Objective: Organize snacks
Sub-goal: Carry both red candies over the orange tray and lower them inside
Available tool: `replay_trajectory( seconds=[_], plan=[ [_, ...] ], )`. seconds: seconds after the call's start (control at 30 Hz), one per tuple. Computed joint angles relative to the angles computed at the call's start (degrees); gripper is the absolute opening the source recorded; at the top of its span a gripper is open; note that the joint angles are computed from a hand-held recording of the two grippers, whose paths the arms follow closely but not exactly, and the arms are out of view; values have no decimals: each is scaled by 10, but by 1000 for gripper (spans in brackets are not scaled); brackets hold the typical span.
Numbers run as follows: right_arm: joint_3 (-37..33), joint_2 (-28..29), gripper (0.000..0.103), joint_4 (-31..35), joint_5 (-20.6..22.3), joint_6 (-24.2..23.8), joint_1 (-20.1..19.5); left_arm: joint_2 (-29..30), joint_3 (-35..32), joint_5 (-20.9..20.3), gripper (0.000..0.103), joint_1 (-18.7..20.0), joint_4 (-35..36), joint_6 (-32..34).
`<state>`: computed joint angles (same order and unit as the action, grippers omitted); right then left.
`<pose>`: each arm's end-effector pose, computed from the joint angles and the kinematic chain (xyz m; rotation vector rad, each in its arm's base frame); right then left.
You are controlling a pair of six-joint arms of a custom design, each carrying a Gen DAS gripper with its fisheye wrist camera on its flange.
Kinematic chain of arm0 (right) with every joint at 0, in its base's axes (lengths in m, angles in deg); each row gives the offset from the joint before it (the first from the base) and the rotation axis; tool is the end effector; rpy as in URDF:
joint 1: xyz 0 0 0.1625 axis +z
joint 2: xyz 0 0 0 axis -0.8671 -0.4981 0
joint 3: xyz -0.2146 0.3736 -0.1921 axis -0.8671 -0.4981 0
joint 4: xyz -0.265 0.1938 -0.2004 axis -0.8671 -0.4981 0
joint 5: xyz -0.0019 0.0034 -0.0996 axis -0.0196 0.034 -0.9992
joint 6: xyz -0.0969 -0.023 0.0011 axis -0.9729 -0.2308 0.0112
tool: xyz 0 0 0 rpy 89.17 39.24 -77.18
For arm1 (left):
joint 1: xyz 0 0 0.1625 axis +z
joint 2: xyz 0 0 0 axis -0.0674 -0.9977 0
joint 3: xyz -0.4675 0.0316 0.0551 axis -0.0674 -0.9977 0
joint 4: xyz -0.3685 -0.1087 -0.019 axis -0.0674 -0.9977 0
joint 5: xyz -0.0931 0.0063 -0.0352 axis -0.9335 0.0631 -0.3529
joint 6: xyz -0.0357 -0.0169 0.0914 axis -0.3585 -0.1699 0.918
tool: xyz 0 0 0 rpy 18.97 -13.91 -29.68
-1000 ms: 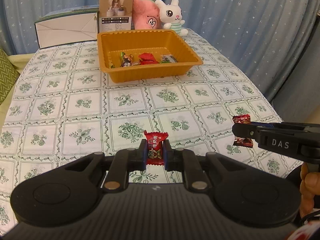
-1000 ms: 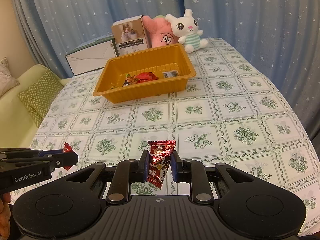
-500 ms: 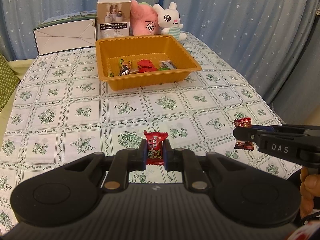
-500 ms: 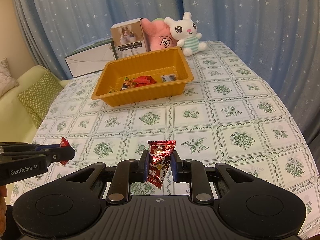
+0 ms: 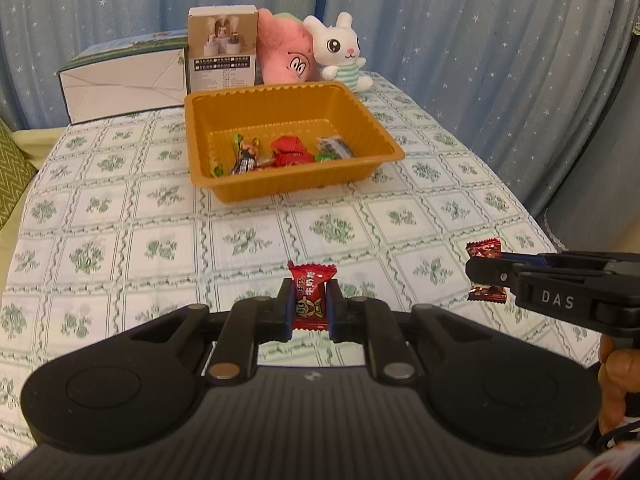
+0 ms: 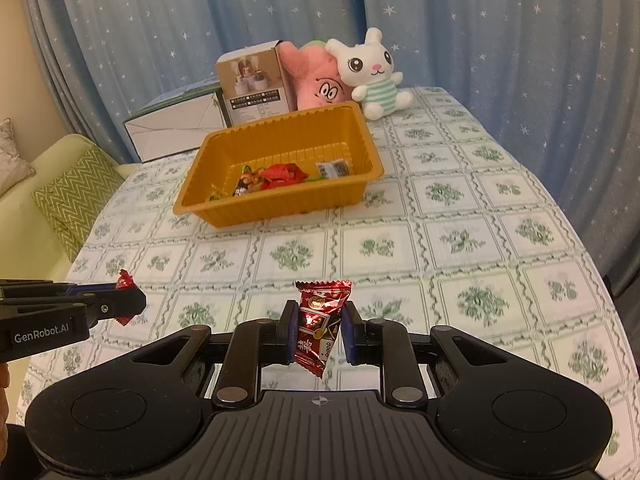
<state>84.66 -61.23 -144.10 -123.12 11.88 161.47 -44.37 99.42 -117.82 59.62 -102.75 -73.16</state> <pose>0.2418 -0.6725 0.1186 0.7350 -2.5952 0.7430 -0.1661 -0.6183 0.2129 0.2533 2.3164 -0.9220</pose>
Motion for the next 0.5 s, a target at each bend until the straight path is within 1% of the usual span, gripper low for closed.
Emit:
replay_trajectory(
  seconds=[0.5],
  plan=[
    [-131, 52, 22, 74, 20, -17, 9, 34, -104, -21, 14, 32, 0, 73]
  ],
)
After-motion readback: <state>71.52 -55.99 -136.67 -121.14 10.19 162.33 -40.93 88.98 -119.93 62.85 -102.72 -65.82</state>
